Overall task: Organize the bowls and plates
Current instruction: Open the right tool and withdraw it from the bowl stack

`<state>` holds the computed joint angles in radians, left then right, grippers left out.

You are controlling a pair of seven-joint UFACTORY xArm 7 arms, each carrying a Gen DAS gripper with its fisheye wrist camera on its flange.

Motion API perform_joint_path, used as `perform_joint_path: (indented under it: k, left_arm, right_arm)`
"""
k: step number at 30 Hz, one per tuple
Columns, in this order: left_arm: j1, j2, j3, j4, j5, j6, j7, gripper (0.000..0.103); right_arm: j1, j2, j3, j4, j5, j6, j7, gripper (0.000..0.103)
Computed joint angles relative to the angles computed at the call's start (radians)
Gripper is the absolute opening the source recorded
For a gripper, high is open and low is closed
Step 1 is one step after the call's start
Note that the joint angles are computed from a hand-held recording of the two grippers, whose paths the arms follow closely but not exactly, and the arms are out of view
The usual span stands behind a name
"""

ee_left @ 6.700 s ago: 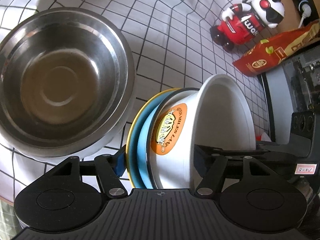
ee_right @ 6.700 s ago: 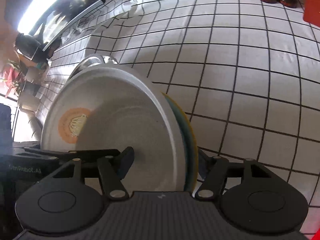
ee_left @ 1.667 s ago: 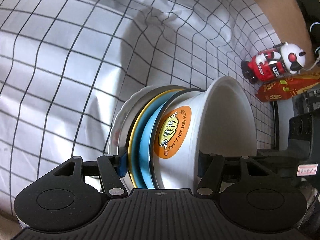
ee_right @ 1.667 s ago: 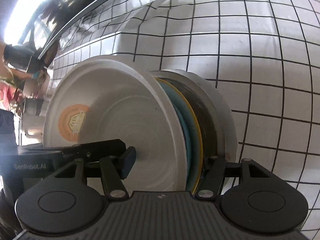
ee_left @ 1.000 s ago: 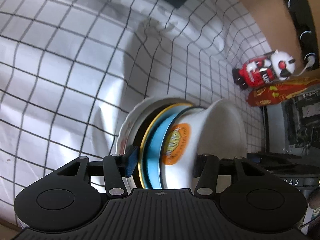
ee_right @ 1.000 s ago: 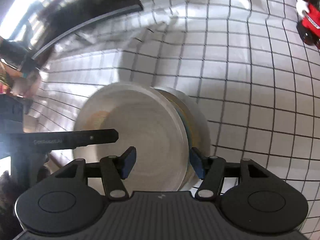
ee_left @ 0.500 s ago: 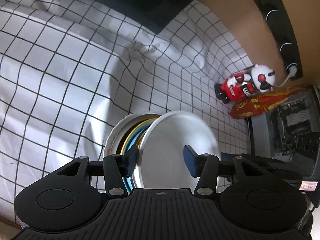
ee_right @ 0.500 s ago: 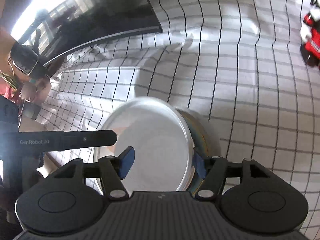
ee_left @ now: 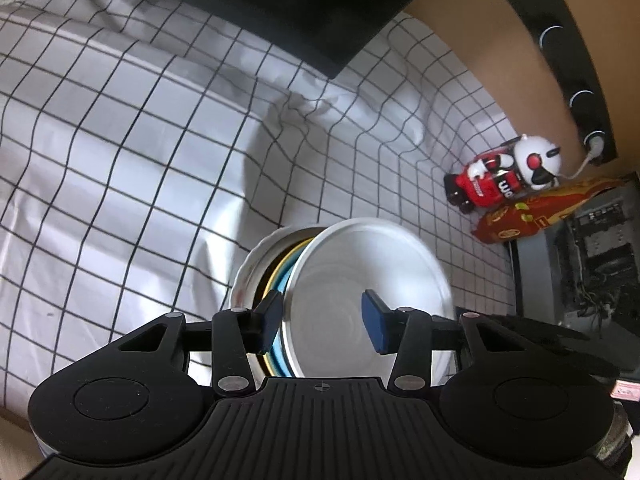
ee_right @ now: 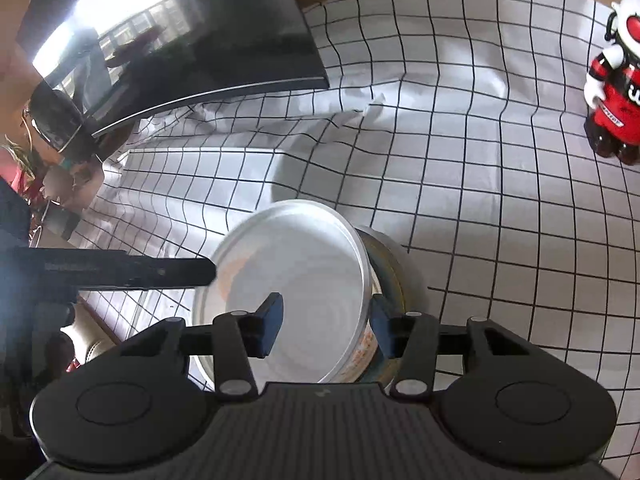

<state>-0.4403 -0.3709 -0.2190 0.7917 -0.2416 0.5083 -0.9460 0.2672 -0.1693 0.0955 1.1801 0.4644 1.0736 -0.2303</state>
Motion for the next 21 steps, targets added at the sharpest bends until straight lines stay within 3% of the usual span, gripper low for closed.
perform_joint_path:
  k: [21]
  left_arm:
    - [-0.006,-0.007,-0.001,0.013,-0.008,0.008,-0.011,0.044]
  right_arm:
    - [-0.012,-0.014,-0.012,-0.024,0.010,0.030,-0.012,0.048]
